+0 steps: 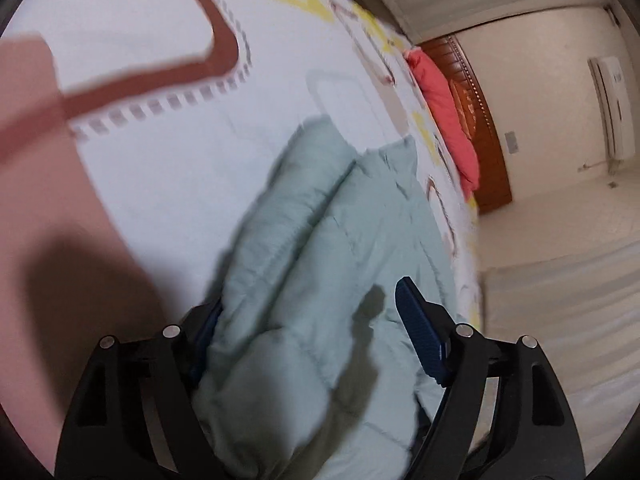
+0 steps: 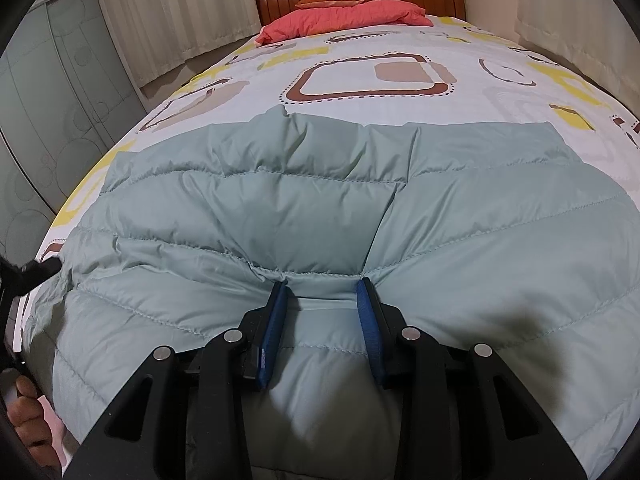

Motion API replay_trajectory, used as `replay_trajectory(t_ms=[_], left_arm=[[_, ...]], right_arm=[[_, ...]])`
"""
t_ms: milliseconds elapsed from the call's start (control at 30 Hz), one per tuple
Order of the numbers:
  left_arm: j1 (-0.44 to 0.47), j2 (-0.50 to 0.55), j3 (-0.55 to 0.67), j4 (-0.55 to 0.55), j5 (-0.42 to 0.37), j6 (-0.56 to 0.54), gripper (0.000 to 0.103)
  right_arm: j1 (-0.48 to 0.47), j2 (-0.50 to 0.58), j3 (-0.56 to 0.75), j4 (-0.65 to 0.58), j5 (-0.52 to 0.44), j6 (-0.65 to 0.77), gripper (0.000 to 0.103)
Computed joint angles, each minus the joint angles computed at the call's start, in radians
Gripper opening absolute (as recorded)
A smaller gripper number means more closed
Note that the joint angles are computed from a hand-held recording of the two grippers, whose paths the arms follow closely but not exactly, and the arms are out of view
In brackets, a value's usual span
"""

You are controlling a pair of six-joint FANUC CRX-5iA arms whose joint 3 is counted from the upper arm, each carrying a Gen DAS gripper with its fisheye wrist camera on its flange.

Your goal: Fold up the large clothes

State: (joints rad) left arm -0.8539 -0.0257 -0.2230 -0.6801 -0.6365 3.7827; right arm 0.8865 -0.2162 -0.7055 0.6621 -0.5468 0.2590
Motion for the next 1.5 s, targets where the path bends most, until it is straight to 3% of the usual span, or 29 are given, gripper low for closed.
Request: replay_trajectory(t_ms=[133,200,267,333,433,600,800,967,1033,1167,1367,1500], left_arm=[[0.013,0.009,0.001,-0.036,0.039,0.045,0.078],[0.014,0.018,0.009,-0.032,0.048,0.023,0.062],[0.027,0.038,0.026,0.043,0.035,-0.117,0.041],[0.012,0.047,0.047,0.029,-0.005,-0.154,0.029],[0.009,0.041,0.057,0.018,-0.028,-0.167,0.022],[-0.021,0.057,0.105,-0.009,-0.103,-0.203,0.019],[-0.03,0.056,0.104,-0.011,-0.112,-0.186,0.019],[-0.023,0.057,0.108,-0.003,-0.11,-0.2,0.019],[-0.025,0.06,0.113,-0.002,-0.115,-0.202,0.018],[-0.02,0.055,0.105,-0.003,-0.108,-0.204,0.018],[-0.026,0.058,0.113,-0.005,-0.124,-0.205,0.018],[-0.025,0.055,0.113,-0.001,-0.128,-0.214,0.018]], right_arm=[[0.002,0.001,-0.003,0.011,0.001,-0.011,0.036],[0.003,0.002,-0.004,0.021,-0.001,-0.02,0.036],[0.007,0.003,-0.006,0.029,-0.003,-0.03,0.036],[0.008,0.001,-0.008,0.034,-0.002,-0.036,0.036],[0.008,0.001,-0.009,0.037,-0.002,-0.038,0.036],[0.009,-0.003,-0.011,0.038,-0.002,-0.041,0.037],[-0.005,-0.036,-0.02,0.013,0.018,-0.055,0.038],[-0.044,-0.141,-0.063,0.012,0.01,-0.111,0.04],[-0.061,-0.2,-0.098,0.047,-0.016,-0.16,0.058],[-0.095,-0.322,-0.163,0.07,-0.123,-0.235,0.061],[-0.153,-0.374,-0.163,-0.082,-0.233,-0.09,0.061],[-0.188,-0.389,-0.175,-0.191,-0.194,-0.033,0.06]])
